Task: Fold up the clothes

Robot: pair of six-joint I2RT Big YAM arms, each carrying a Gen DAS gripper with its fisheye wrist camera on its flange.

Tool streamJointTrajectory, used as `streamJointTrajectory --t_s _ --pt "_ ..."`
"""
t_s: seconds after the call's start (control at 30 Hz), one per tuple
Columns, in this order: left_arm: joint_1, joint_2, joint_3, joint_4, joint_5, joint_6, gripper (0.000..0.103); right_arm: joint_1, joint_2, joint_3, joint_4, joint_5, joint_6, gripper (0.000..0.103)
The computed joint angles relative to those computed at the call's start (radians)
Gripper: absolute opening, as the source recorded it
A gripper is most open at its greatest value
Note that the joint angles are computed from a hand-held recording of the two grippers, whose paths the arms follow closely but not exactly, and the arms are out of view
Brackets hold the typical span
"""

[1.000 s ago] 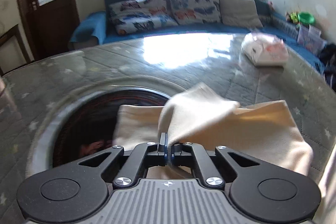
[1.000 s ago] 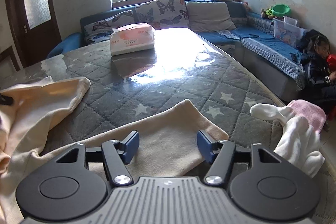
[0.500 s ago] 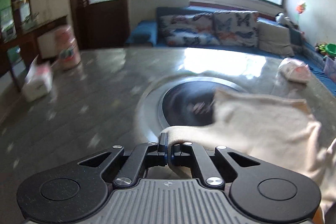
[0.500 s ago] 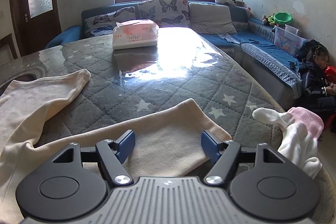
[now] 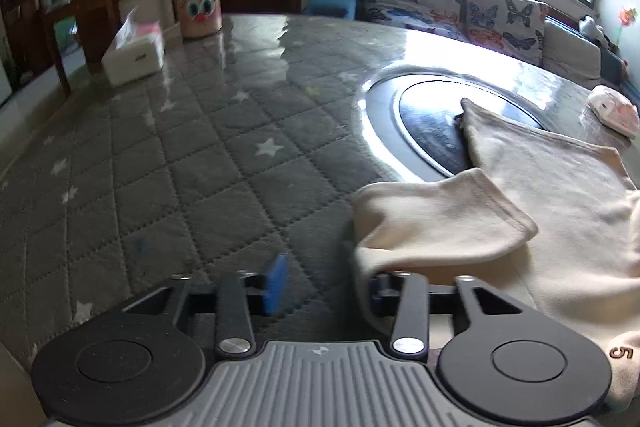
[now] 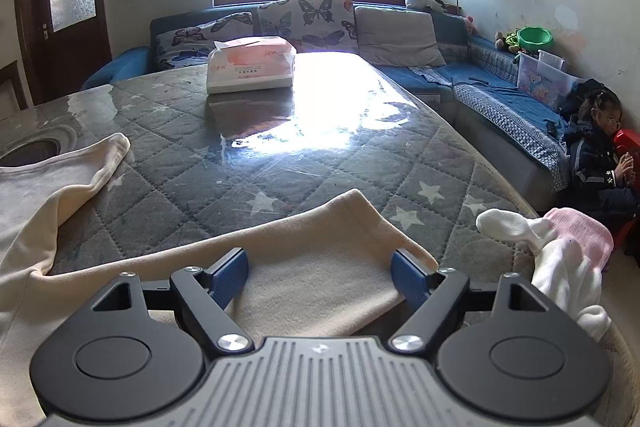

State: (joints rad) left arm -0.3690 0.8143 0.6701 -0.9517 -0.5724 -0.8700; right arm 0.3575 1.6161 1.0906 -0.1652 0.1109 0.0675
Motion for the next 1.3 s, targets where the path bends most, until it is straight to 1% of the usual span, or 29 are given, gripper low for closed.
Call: streamJointTrajectory --t_s 0.03,0.1,0.17,0.23,0.3,0.43,0.57,0.7,0.73,0.8,0.87,0.93,0.97,1.03,1.1,1.13,1.23,1.3 --pt "0.009 -0.008 -0.005 0.004 0.014 0.003 0.049 0.001 0.002 0.003 -0.002 0.002 0.002 0.08" --pt "-0.004 -0.008 0.001 -0.005 0.0 0.016 0.052 0.003 0.002 0.009 -0.012 0.006 -0.002 0.079" --pt "-0.022 -0.025 -0.001 0.013 -0.011 0.059 0.053 0.006 -0.003 0.011 -0.018 0.008 -0.012 0.076" --pt "-0.041 -0.043 -0.003 0.03 -0.018 0.101 0.053 0.017 -0.02 0.005 -0.012 0.013 -0.049 0.076" --pt "-0.051 -0.062 -0.005 0.046 -0.019 0.143 0.053 0.025 -0.039 0.0 -0.01 -0.001 -0.076 0.076" --pt "-0.051 -0.084 -0.01 0.055 0.021 0.177 0.053 0.04 -0.064 -0.006 -0.011 -0.044 -0.092 0.076" --pt "-0.084 -0.129 -0.026 0.076 0.077 0.258 0.054 0.059 -0.083 -0.017 -0.035 -0.095 -0.101 0.076" --pt "-0.117 -0.145 -0.031 0.103 0.1 0.279 0.054 0.077 -0.09 -0.031 -0.055 -0.115 -0.101 0.076" --pt "-0.127 -0.141 -0.029 0.123 0.116 0.287 0.052 0.081 -0.093 -0.033 -0.065 -0.123 -0.094 0.076" --pt "-0.144 -0.13 -0.024 0.167 0.152 0.303 0.052 0.092 -0.105 -0.041 -0.074 -0.138 -0.086 0.076" --pt "-0.17 -0.08 -0.012 0.226 0.17 0.341 0.051 0.114 -0.131 -0.061 -0.066 -0.18 -0.113 0.076" --pt "-0.173 -0.024 -0.002 0.298 0.219 0.374 0.041 0.139 -0.144 -0.062 -0.071 -0.217 -0.144 0.076" --pt "-0.174 0.007 0.004 0.334 0.238 0.383 0.039 0.152 -0.148 -0.062 -0.075 -0.236 -0.161 0.076" --pt "-0.174 0.064 0.012 0.4 0.283 0.41 0.03 0.183 -0.157 -0.067 -0.074 -0.265 -0.199 0.076" --pt "-0.179 0.125 0.024 0.439 0.316 0.437 0.025 0.212 -0.163 -0.072 -0.079 -0.29 -0.227 0.076" --pt "-0.185 0.143 0.025 0.453 0.333 0.449 0.023 0.225 -0.161 -0.071 -0.084 -0.301 -0.242 0.076" --pt "-0.204 0.171 0.019 0.498 0.384 0.491 0.023 0.259 -0.155 -0.073 -0.099 -0.32 -0.296 0.076" --pt "-0.219 0.175 0.012 0.508 0.411 0.514 0.023 0.278 -0.153 -0.075 -0.124 -0.334 -0.33 0.076"
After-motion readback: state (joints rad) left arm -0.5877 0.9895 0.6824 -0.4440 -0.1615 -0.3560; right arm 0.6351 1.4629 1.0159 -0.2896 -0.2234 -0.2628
